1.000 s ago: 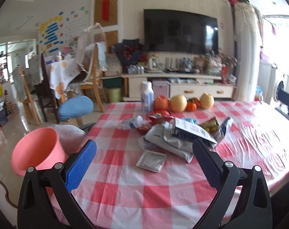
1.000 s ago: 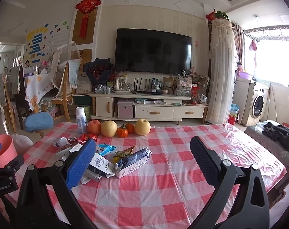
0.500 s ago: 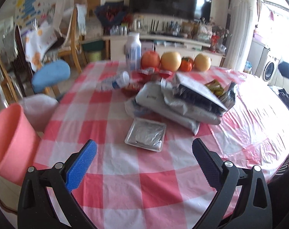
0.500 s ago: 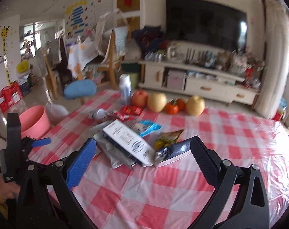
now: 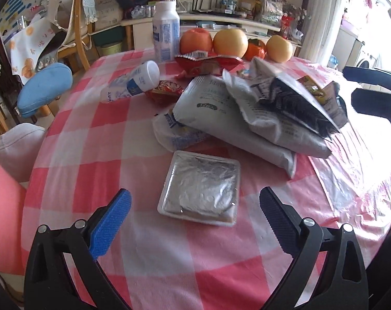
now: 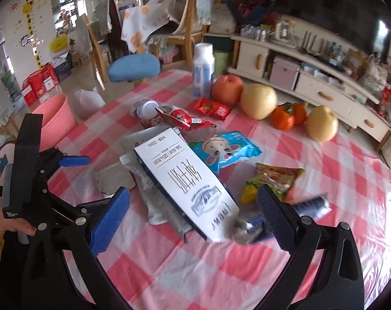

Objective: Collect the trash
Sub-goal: 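Grasp the foil tray with the left gripper while the right gripper grasps the white milk carton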

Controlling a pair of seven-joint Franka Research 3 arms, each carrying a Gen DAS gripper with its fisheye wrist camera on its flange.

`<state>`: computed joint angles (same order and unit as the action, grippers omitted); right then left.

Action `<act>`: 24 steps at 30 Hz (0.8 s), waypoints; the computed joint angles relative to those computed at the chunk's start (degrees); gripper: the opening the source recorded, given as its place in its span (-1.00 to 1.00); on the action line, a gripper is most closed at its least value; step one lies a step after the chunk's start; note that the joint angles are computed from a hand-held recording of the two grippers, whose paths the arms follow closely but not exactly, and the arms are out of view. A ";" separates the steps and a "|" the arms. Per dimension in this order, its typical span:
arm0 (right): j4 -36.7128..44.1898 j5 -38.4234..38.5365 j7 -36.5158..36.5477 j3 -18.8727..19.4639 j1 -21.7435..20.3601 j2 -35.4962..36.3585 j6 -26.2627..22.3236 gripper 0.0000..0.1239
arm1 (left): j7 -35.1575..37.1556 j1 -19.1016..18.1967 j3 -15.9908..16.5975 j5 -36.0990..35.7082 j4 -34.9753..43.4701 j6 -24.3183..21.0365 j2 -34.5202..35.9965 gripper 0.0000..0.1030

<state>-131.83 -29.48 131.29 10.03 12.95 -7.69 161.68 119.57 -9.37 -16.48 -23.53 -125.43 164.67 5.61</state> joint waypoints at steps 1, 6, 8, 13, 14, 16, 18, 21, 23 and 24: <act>0.51 1.23 -1.85 -0.42 0.34 0.89 0.01 0.56 | -0.98 -0.16 0.33 1.27 0.60 -0.58 0.53 0.90; 3.17 8.29 -10.70 -2.91 1.99 5.26 0.42 0.54 | -5.45 -0.36 0.87 7.98 3.24 -1.76 3.36 0.87; 4.16 11.54 -14.29 -3.71 2.60 6.66 0.58 0.54 | -5.73 0.21 0.35 8.81 3.03 -0.69 3.50 0.81; 7.27 20.92 -25.04 -4.70 4.20 10.50 -0.42 0.39 | -7.11 1.27 -0.56 9.30 3.28 0.67 3.71 0.45; 7.94 21.92 -26.25 -4.89 4.49 11.24 -1.09 0.32 | -7.41 1.40 -0.68 9.38 3.15 0.91 3.66 0.43; 8.26 24.63 -28.61 -5.14 4.90 11.71 -1.06 0.29 | -7.83 1.67 -0.90 9.37 3.13 1.31 3.63 0.26; 8.29 26.51 -29.99 -5.33 5.28 11.63 -0.98 0.18 | -6.96 2.51 -1.75 7.71 3.60 1.12 3.99 0.26; 8.40 26.39 -29.77 -5.67 5.97 11.41 -1.87 0.03 | -6.46 2.87 -2.13 6.44 3.62 1.30 4.07 0.25; 8.47 26.16 -28.28 -5.80 6.29 11.06 -2.78 -0.06 | -6.24 3.07 -2.37 5.75 3.54 1.46 4.04 0.25; 8.56 25.38 -27.27 -5.84 6.49 10.88 -3.24 -0.12 | -5.93 3.32 -2.57 4.98 3.50 1.43 4.02 0.25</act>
<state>-123.27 -4.10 104.02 4.19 19.44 3.19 158.44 113.64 -6.05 -19.05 -18.55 -121.93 166.10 9.63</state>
